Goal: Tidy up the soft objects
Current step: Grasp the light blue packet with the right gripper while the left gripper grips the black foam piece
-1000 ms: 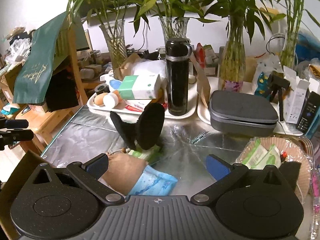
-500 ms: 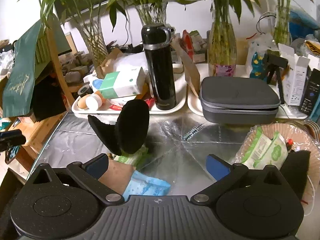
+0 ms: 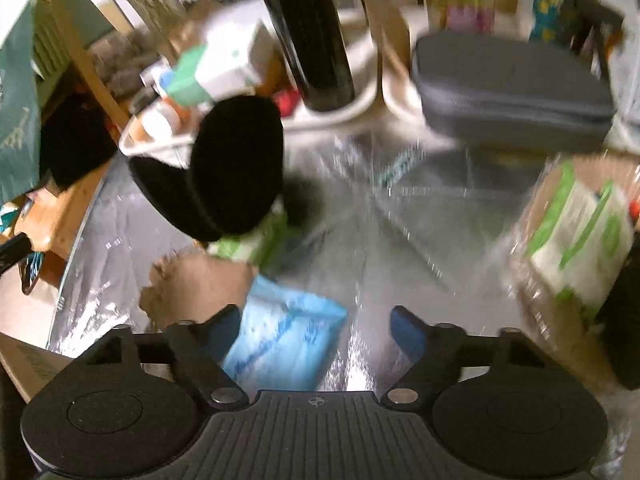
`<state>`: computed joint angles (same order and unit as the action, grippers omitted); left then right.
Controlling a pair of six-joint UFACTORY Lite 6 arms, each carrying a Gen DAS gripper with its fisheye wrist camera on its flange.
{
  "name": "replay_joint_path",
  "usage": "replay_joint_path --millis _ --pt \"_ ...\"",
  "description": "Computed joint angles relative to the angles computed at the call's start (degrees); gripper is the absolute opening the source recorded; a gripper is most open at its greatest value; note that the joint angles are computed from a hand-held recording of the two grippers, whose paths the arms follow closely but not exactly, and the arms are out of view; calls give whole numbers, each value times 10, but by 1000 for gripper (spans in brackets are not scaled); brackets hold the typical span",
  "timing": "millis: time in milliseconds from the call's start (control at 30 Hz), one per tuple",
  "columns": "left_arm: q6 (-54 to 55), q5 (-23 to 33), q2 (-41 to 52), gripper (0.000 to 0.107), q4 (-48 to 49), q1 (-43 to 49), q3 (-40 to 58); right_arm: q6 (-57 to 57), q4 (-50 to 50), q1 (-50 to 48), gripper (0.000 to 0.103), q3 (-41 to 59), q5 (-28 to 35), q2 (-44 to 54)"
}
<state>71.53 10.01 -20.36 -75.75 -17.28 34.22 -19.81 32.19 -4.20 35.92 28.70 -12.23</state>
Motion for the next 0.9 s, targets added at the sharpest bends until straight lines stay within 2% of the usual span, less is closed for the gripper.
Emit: replay_joint_path --millis 133,233,433,533,600,700,767,833,900 --pt "15 -8 1 64 -9 -4 -1 -47 34 4 70 40 19 77" --pt "-14 -6 15 64 10 1 5 -64 46 10 71 71 39 129" --pt "-110 -6 34 64 101 0 18 -95 75 17 82 121 67 204" --pt "-150 -21 29 64 146 -9 17 -76 55 37 82 147 63 233" --pt "-149 -15 28 64 143 -8 18 -44 20 58 82 156 51 244" --pt "-138 -11 28 64 136 -7 16 13 -44 90 74 154 26 245" --pt "-179 -19 29 64 179 -13 17 25 -59 97 68 150 17 239" --pt "-221 -22 31 64 220 -16 19 41 -76 98 56 144 0 230" --pt "-200 -17 33 64 198 -12 20 100 -140 108 48 138 -27 216"
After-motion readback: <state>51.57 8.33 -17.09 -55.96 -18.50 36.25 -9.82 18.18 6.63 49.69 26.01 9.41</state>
